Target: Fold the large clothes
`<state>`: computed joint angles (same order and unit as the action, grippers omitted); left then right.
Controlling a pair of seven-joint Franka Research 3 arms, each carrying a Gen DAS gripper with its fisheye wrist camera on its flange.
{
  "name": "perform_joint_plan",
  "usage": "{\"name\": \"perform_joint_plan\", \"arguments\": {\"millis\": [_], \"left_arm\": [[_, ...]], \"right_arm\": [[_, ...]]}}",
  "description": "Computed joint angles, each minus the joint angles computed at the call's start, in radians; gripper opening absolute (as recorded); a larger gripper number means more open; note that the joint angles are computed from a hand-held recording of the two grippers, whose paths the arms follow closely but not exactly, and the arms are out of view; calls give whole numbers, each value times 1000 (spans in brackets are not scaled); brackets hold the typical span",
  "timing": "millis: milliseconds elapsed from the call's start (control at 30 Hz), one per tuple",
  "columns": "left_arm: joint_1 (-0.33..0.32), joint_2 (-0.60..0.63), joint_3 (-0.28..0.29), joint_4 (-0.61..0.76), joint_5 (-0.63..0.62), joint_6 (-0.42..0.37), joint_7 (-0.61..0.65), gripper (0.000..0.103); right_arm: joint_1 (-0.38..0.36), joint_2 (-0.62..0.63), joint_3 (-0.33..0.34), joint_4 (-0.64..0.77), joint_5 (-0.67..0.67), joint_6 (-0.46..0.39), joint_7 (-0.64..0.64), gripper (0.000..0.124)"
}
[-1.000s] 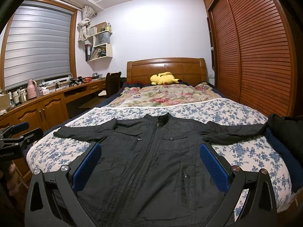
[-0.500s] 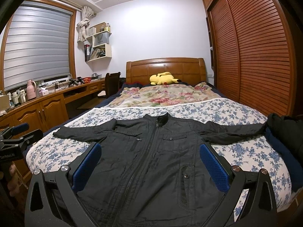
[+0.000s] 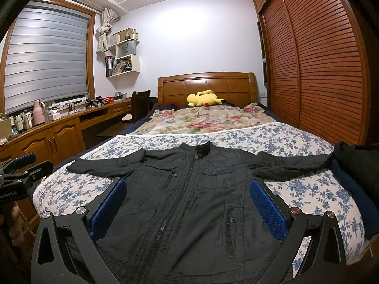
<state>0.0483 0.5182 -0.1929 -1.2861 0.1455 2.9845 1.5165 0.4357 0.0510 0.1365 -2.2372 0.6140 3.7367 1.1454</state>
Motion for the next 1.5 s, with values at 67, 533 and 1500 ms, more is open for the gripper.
{"name": "perform_joint_plan", "arguments": {"millis": [67, 533, 1500], "left_arm": [[0, 0, -2, 0, 0, 1, 1, 103], [3, -6, -13, -3, -10, 6, 9, 103], [49, 136, 13, 141, -56, -159, 24, 103]], "right_arm": [[-1, -1, -1, -1, -3, 0, 3, 103], [-11, -3, -3, -15, -43, 12, 40, 103], [55, 105, -57, 180, 129, -192, -187, 103]]}}
